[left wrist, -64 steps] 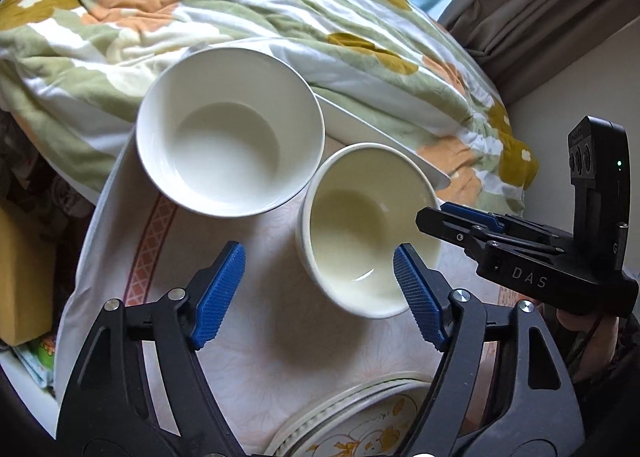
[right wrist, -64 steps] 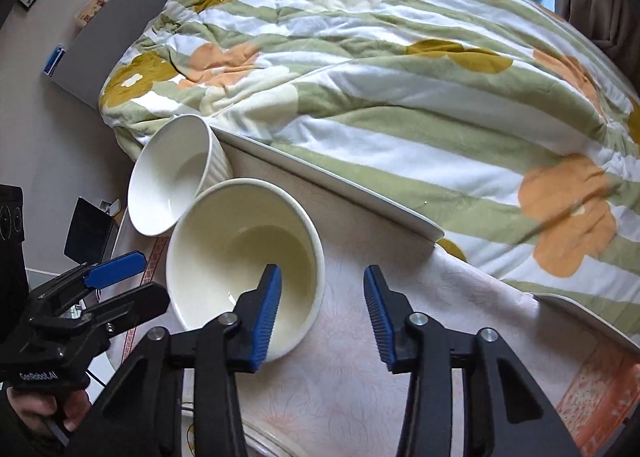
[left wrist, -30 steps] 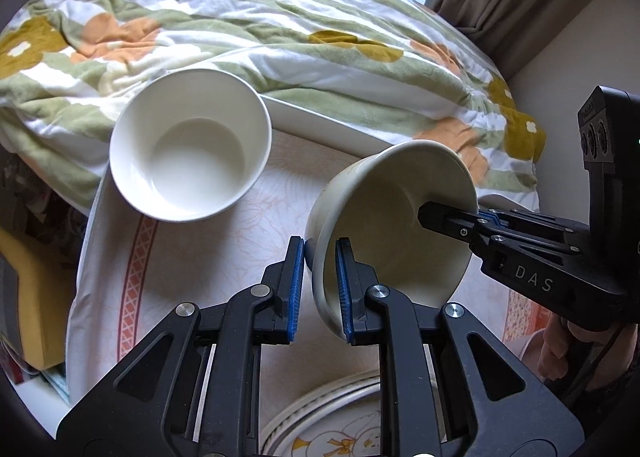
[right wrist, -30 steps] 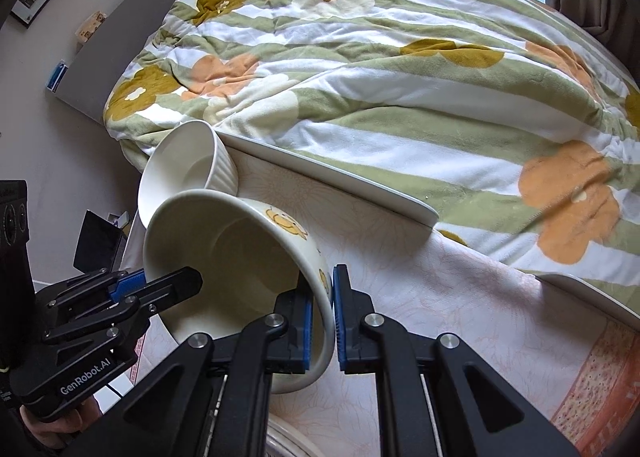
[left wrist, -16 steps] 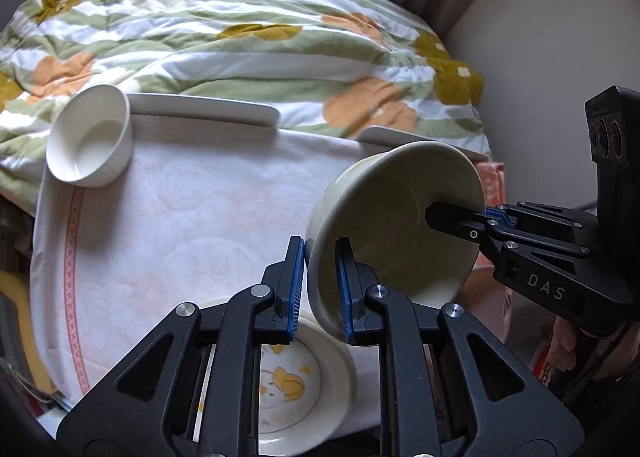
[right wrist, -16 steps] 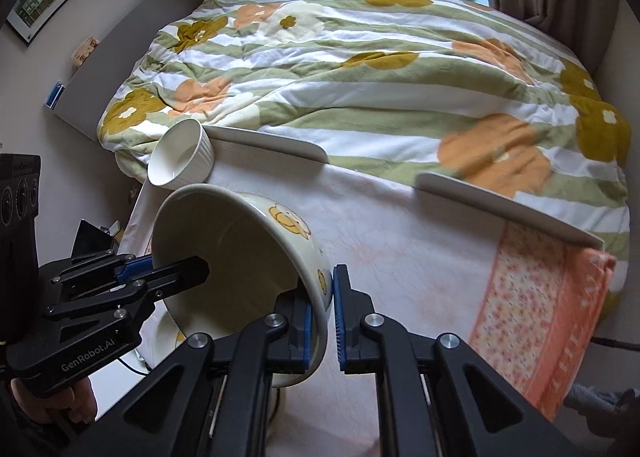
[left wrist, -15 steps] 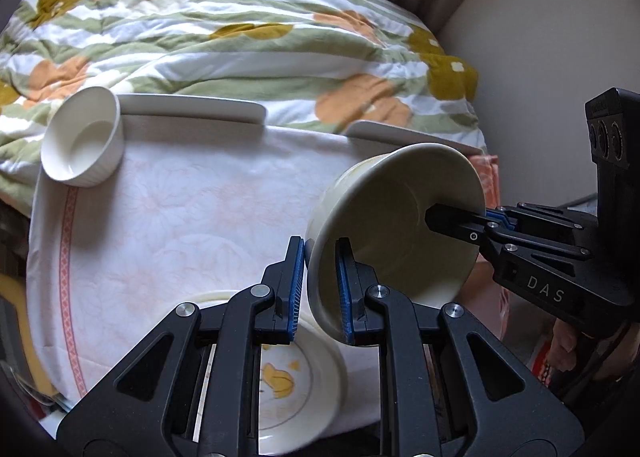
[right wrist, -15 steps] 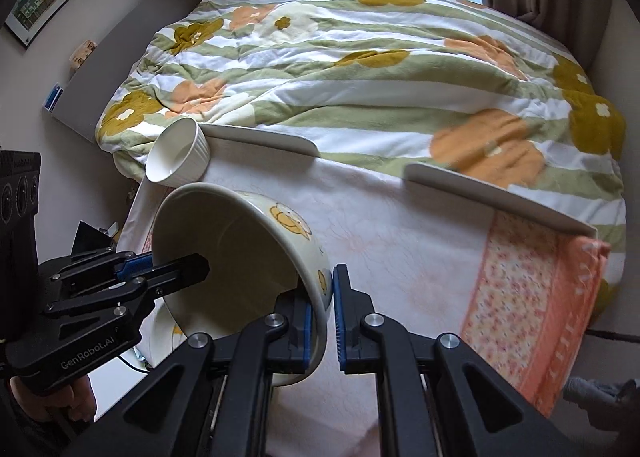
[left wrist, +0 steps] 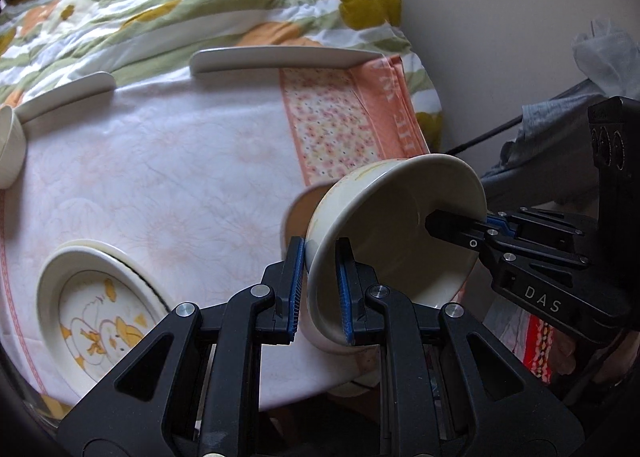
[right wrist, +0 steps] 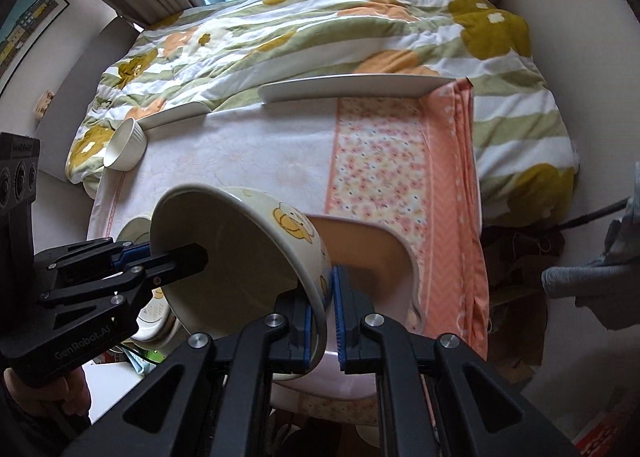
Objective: Organize plates and bowls
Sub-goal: 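Carry the cream bowl over the pink basin and lower it inside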
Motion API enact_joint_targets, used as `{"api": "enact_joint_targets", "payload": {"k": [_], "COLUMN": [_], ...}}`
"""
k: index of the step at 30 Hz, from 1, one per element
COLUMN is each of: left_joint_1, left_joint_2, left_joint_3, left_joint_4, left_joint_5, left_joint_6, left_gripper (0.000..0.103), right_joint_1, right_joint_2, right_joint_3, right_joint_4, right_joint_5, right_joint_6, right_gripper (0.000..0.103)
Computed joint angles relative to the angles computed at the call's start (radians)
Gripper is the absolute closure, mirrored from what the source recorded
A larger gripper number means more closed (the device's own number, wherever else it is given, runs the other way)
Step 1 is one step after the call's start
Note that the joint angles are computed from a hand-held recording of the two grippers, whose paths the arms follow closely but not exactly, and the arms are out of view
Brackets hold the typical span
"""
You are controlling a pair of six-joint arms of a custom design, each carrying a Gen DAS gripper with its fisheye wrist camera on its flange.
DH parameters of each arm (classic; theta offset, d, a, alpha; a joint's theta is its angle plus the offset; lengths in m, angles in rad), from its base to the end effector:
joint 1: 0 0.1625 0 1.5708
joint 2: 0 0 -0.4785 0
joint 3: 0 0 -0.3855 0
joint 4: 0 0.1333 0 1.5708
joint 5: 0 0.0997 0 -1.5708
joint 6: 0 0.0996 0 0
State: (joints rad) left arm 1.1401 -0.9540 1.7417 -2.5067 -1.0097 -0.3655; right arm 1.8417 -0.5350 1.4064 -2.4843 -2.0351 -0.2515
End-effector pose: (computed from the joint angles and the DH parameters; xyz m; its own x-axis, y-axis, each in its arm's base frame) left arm -0.1062 -0.6773 0.2109 -0.8968 -0.0578 -0.4387 0.0989 0.9402 -0.3260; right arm 0.2897 -0.7116 0.0267 -0.7728 -0.4537 0.4438 -0.4746 0.8774 0.0706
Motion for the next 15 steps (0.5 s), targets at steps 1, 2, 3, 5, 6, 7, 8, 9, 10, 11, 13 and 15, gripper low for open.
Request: {"api": "enact_joint_targets", "payload": {"k": [1,2,3,5,6,7,8,9,10,11,13,15], "left_joint_1": [-0.001,0.0,0.003,0.008,0.011,0.014,0.016,0.019,0.022,0.024,0.028,0.031], "left_joint_2": [0.011,0.02,0.028,0.043,0.05,0.056,0.061,0.067,0.071,0.076,0.083,0.093], "left_joint_3": [-0.005,-0.009,-0.014,-0.023,-0.028,-0.033,-0.036,-0.045,-0.049,-0.054,-0.064,-0.076], "left_joint_4": [0.01,0.018,0.026,0.044,0.052,0.06,0.068,0.078,0.084,0.092,0.105,0.123], "left_joint_5": [-0.004,-0.007,-0.01,-0.014,-0.016,-0.016,-0.015,-0.016,-0.015,-0.013,-0.008,0.001], "left_joint_6": [-0.004,-0.008,-0.01,-0.017,-0.018,-0.02,-0.023,-0.025,-0.027,-0.03,-0.035,-0.038], "left_gripper": [0.089,0.089,0.089,0.089,0.089,0.089,0.089,0.089,0.089,0.089,0.089,0.089], "right_joint_1": [-0.009,-0.017,-0.025,-0.04,-0.047,-0.053,-0.058,-0.064,-0.067,-0.07,-0.075,-0.078], "right_joint_2": [-0.007,-0.011,-0.015,-0.019,-0.021,-0.02,-0.018,-0.018,-0.015,-0.012,-0.004,0.0], "right_joint_3": [0.013,0.019,0.028,0.039,0.045,0.046,0.046,0.048,0.045,0.043,0.034,0.032], "right_joint_4": [-0.003,-0.003,-0.003,-0.002,-0.002,0.0,0.004,0.006,0.01,0.013,0.021,0.024], "right_joint_5": [0.001,0.001,0.002,0.006,0.009,0.012,0.015,0.018,0.019,0.021,0.023,0.02], "right_joint_6": [0.007,0.012,0.017,0.028,0.032,0.037,0.04,0.04,0.043,0.045,0.044,0.043], "right_gripper": [0.094,0.094,0.094,0.094,0.094,0.094,0.094,0.094,0.094,0.094,0.094,0.094]}}
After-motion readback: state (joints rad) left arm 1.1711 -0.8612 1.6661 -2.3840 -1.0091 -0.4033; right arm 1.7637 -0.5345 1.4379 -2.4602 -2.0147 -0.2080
